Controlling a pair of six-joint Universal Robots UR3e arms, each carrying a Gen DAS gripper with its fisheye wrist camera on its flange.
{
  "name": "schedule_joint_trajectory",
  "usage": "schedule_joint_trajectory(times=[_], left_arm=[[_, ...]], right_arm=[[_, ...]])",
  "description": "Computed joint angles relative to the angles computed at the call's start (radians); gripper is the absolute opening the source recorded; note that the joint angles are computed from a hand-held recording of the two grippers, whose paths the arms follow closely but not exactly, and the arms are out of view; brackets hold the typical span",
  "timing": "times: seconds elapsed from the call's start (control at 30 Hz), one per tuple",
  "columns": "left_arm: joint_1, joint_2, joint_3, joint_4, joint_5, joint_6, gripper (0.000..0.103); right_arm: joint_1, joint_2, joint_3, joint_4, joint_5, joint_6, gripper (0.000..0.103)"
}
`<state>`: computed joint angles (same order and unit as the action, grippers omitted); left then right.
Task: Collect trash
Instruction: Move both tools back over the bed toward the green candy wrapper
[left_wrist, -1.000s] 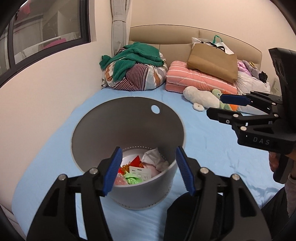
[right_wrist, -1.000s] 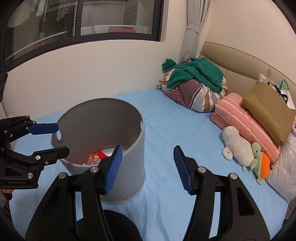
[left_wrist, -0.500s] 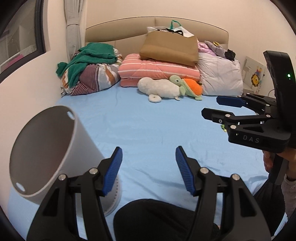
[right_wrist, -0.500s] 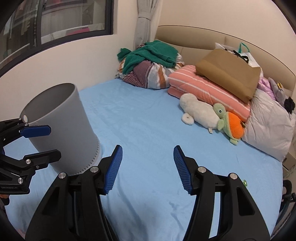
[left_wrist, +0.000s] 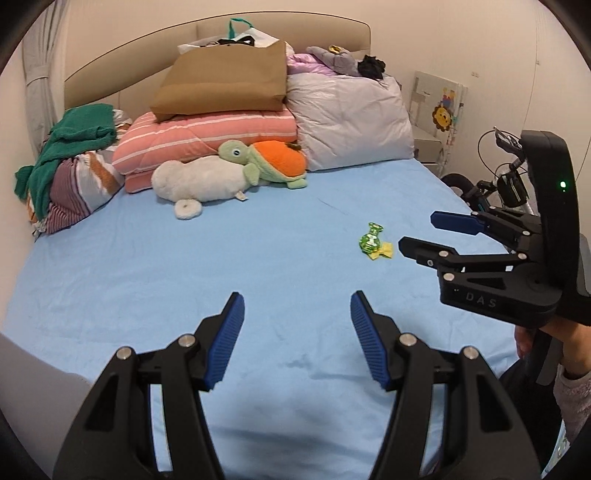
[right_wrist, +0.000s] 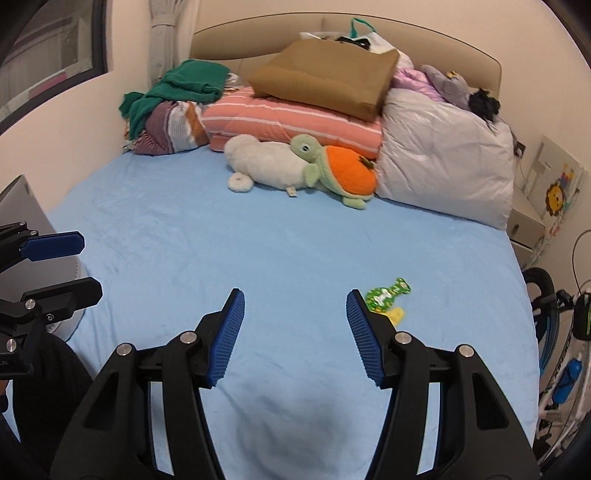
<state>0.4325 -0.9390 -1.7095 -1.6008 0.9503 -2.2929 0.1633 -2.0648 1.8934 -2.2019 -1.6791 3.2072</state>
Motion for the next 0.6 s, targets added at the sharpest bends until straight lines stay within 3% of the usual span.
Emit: schedule_joint_trajectory(times=[0.07,0.23,0.43,0.6], left_arm=[[-0.174,-0.108,-0.044,0.218,0.073,-0.148,0.061],[-0.437,-0.39,-0.051,0.571,0.199,-0.352,0.061],[-0.598,-0.705,0.049,0.775,0.277,-0.451,0.06],[-0.671,-0.917,0.17,0.829,0.297,-0.47,0.06]], right_arm=[[-0.138,-0.063,0.08,-0.006,0.073,-0.049,0.055],[-0.426,-0.141,0.249,-0.053,0.222,-0.147,0.055],[-0.612,-0.047,0.386,-0.209,0.304,-0.219,0.055],[-0.654,0.076,0.425,-0.331,0.3,-0.232,0.055]])
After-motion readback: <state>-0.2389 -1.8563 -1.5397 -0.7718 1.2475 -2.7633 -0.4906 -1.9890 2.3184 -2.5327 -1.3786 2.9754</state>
